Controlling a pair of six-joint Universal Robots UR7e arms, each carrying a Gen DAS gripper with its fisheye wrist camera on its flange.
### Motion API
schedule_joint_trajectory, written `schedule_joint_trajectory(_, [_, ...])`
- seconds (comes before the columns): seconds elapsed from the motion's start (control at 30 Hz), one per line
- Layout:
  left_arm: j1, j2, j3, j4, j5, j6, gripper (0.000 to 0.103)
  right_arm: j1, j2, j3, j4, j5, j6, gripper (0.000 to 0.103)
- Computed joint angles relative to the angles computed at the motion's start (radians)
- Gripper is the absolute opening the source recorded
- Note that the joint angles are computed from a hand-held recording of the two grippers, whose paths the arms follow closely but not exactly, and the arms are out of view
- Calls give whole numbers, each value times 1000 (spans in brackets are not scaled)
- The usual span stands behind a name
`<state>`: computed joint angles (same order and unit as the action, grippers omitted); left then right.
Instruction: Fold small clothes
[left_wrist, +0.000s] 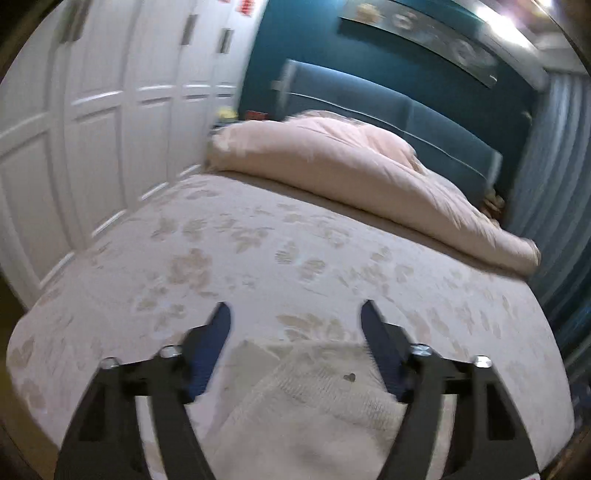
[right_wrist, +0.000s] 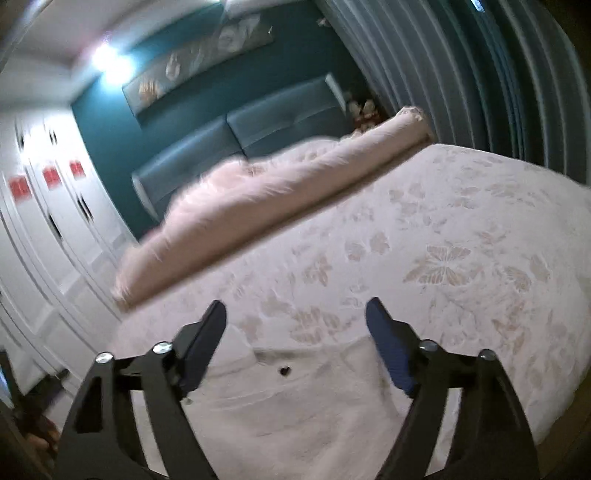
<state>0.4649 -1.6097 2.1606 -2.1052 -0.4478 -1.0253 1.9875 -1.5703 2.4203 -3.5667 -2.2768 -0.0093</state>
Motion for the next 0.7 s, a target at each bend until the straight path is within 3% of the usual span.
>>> schedule_joint_trajectory(0.07, [-24, -77, 38, 66, -53, -58, 87, -20, -93, 59, 127, 37, 51, 77])
schedule_joint_trajectory(0.23, [-72, -306, 202, 339, -266, -334, 87, -104, -245, 250, 357, 42, 131, 77])
schedule_joint_trajectory(0.3, [-50, -347, 259, 350, -330, -395, 87, -200, -315, 320, 426, 133, 181, 77])
schedule_joint_trajectory(0.37, [-33, -373, 309, 308, -375, -439, 87, -276, -350, 355, 454, 220, 230, 77])
schedule_joint_trajectory(0.43, [0, -381, 355, 169, -393, -420, 87, -351, -358, 374, 429, 333, 234, 77])
schedule_joint_trajectory(0.57, [77, -307, 374, -69, -407, -328, 87, -397, -262, 352, 323, 440, 254, 77])
schedule_joint_trajectory(0.63, [121, -273, 374, -177, -422, -275, 82, -383, -168, 305, 283, 443, 293, 78])
schedule_joint_trajectory(0.67, [112, -288, 384, -182, -425, -292, 64, -379, -148, 291, 281, 434, 308, 71])
schedule_joint_trajectory(0.7, [125, -290, 389, -222, -447, -270, 29, -375, -129, 277, 281, 420, 324, 51])
